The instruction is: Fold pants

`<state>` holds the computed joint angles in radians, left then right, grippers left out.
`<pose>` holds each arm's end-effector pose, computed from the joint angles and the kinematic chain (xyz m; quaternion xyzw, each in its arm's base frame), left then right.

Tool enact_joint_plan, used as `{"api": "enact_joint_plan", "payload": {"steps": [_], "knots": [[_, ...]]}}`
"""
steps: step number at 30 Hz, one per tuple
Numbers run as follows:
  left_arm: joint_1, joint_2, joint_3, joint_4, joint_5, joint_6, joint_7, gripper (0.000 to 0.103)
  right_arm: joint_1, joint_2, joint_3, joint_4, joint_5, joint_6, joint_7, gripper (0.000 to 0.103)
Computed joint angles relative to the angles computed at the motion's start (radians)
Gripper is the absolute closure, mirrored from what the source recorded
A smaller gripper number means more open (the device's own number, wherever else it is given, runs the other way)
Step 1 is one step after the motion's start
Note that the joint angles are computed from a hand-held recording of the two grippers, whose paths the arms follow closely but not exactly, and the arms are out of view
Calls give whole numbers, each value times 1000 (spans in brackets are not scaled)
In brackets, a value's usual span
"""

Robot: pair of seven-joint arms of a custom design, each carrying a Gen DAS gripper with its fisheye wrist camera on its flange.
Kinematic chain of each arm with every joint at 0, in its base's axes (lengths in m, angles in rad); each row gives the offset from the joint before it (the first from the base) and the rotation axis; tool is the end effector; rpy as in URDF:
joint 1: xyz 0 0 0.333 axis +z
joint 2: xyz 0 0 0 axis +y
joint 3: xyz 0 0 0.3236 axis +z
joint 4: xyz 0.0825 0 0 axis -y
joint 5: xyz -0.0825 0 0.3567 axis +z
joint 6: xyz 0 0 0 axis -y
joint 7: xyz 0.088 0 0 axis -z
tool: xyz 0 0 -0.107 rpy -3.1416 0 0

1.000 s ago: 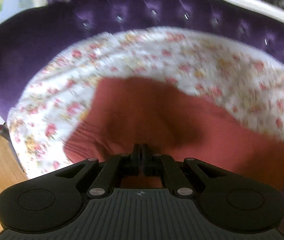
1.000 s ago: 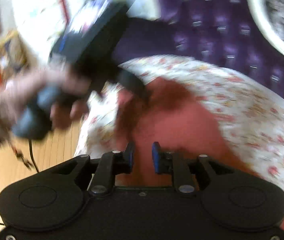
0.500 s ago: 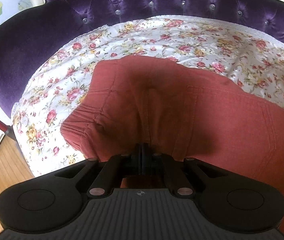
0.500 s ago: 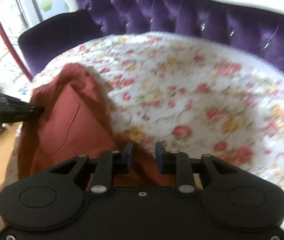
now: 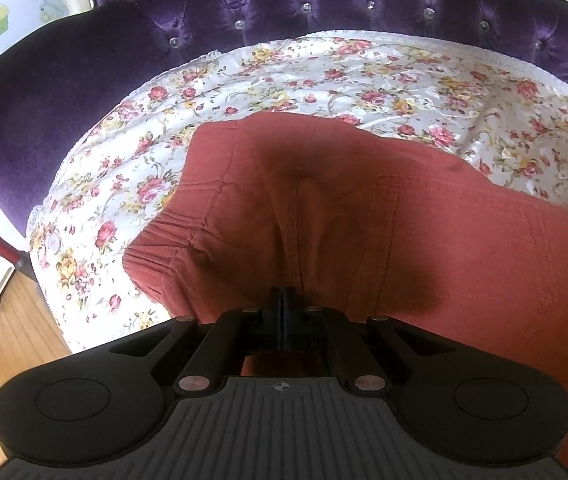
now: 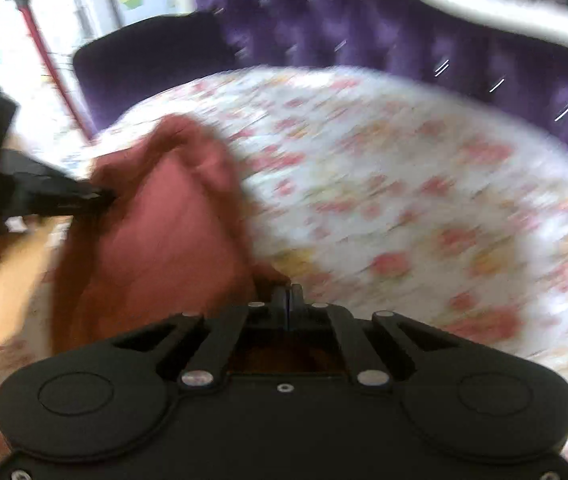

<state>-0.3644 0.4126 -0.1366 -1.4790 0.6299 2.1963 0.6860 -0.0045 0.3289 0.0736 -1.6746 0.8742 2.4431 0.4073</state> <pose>0.6206 -0.2972 0.4939 -0.7120 0.6387 -0.1244 0.2637 0.6650 0.0410 0.4796 -0.8231 0.4052 -0.1082 0.3829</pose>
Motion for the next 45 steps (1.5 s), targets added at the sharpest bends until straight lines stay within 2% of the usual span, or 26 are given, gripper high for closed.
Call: {"api": "enact_joint_plan", "payload": {"steps": [1,2,3,5,9,11,15,16,18,20,22,25,27,30,34,36,42,45], "knots": [[2,-2,0,-3,-3,4,0,100,16,-16,2,-33,25,119,-19,97],[4,-3,-1,-5,-5,7,0,100,26,-18,1,-41,40,195,-7,98],[5,-3,-1,-5,-8,9,0,100,37,-8,-19,-20,46,216,35,99],[5,-2,-1,-3,-11,10,-2,100,8,30,-16,47,21,156,157,99],[7,-9,0,-15,-9,20,-10,100,56,50,-28,24,-142,233,232,99],[10,-14,-1,-24,-10,28,-10,100,47,71,-13,39,-152,241,262,99],[19,-19,-4,-28,-25,33,-2,100,25,154,-6,184,-190,156,395,98],[21,-21,-5,-30,-30,33,-4,100,10,166,4,213,-191,116,405,97],[23,-28,-6,-34,-38,30,-8,100,-9,150,19,205,-172,108,406,85],[23,-38,-10,-40,-43,25,-8,100,-23,92,32,133,-135,159,362,85],[17,-45,-14,-38,-42,9,-7,100,-55,7,61,32,-53,185,237,85],[15,-62,-27,-57,-48,43,-6,100,-81,-111,56,-89,46,79,85,83],[10,-58,-32,-57,-53,58,-7,100,-75,-185,38,-182,78,17,20,83],[-23,-27,-23,-19,-11,6,-7,100,-44,-290,13,-339,124,-10,-91,83],[-19,-9,-18,-13,-31,-5,-20,100,25,-402,-14,-511,213,75,-286,83],[-24,5,-17,19,-38,-40,-16,100,62,-432,-27,-563,236,126,-378,80],[-53,34,-8,66,-8,-101,-19,100,171,-439,-57,-641,313,337,-586,78],[-64,43,-5,81,6,-123,-19,100,207,-420,-68,-642,381,403,-697,78]]}}
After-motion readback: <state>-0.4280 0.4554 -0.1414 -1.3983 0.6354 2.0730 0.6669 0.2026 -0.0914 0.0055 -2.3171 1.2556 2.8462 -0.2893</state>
